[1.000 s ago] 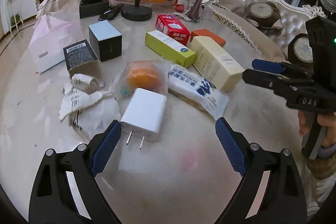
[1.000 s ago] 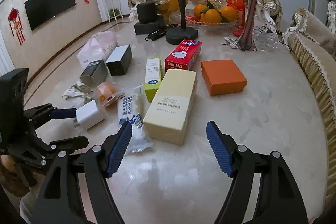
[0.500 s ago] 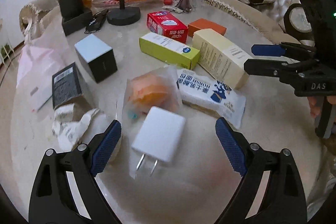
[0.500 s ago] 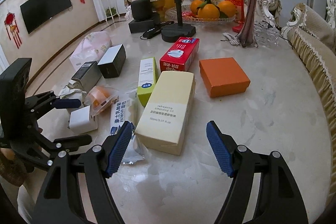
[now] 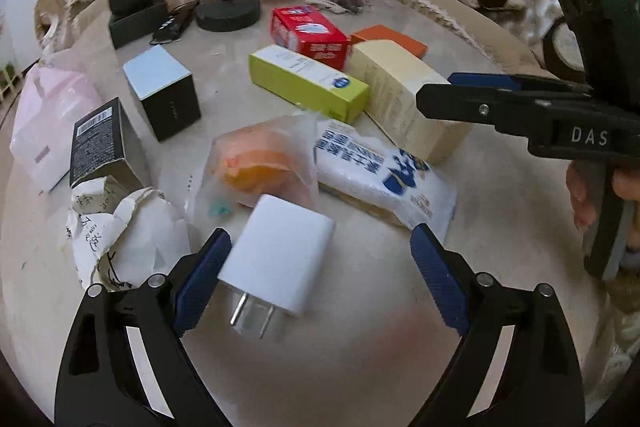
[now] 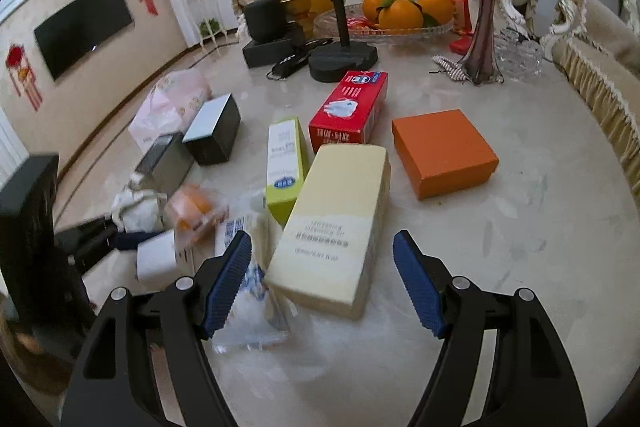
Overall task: Collect trash
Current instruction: 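Grasp the white charger plug with left tool while right tool grasps cream cleansing-oil box, then carry the charger and cleansing-oil box to the wastebasket and open both tools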
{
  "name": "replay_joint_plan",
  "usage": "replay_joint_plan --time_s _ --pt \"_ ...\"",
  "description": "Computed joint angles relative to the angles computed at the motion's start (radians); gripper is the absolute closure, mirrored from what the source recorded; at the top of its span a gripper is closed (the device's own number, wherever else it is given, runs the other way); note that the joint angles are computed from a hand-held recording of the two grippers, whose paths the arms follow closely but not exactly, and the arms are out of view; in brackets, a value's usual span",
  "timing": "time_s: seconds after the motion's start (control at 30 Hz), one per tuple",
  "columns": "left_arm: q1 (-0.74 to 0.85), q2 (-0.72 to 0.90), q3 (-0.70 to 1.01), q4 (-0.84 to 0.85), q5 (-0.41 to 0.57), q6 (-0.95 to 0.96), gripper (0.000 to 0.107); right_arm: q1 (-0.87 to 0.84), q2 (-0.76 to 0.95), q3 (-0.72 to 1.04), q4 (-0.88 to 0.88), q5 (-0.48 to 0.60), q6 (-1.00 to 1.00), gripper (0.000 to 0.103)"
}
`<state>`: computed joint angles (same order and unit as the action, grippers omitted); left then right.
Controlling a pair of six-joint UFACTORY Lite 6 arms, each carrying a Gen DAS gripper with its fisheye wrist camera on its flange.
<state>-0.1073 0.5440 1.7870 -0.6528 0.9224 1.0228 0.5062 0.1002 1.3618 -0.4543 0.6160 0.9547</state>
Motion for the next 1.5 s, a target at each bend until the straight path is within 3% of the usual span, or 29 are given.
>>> replay_joint_plan --time_s 0.13,0.37,0.43,0.57,0.63,0.67,0.8,0.93,1.07,1.23,1.33,1.43,1.5 --pt "0.009 0.035 0.058 -0.005 0.03 -0.064 0.018 0.001 0.097 0.098 0.0 0.076 0.024 0.033" --pt "-0.015 -0.009 -0.009 0.051 -0.063 -0.066 0.02 0.008 0.087 0.05 -0.019 0.098 0.023 0.034" --pt "-0.025 -0.041 -0.054 0.085 -0.118 -0.063 0.032 0.004 0.063 0.023 -0.017 0.086 0.022 0.034" --pt "-0.013 -0.051 -0.066 0.087 -0.131 -0.033 0.041 -0.005 0.037 -0.004 -0.009 0.075 0.017 0.034" --pt "-0.012 -0.058 -0.074 0.095 -0.148 -0.019 0.059 -0.015 0.031 -0.013 0.021 0.067 -0.013 0.039" --pt "-0.011 -0.068 -0.088 0.09 -0.158 -0.006 0.059 -0.015 0.03 -0.015 0.03 0.065 -0.019 0.055" --pt "-0.006 -0.123 -0.165 0.069 -0.169 0.047 0.066 0.006 -0.028 -0.076 0.001 0.06 0.028 0.056" --pt "0.002 -0.233 -0.299 0.023 -0.204 0.09 0.066 0.028 -0.105 -0.133 -0.018 0.067 0.057 0.056" --pt "0.031 -0.358 -0.422 -0.063 -0.179 0.139 0.066 0.084 -0.185 -0.193 -0.054 0.079 0.117 0.056" --pt "0.1 -0.564 -0.556 -0.135 -0.06 0.181 0.066 0.23 -0.372 -0.269 -0.115 0.138 0.231 0.056" --pt "0.187 -0.772 -0.669 -0.163 0.06 0.213 0.066 0.505 -0.488 -0.312 -0.259 0.287 0.454 0.056" --pt "0.352 -0.997 -0.806 -0.178 0.245 0.261 0.066 0.819 -0.542 -0.343 -0.31 0.388 0.643 0.056" --pt "0.543 -1.152 -0.924 -0.167 0.433 0.331 0.066 1.029 -0.522 -0.353 -0.35 0.46 0.819 0.056"
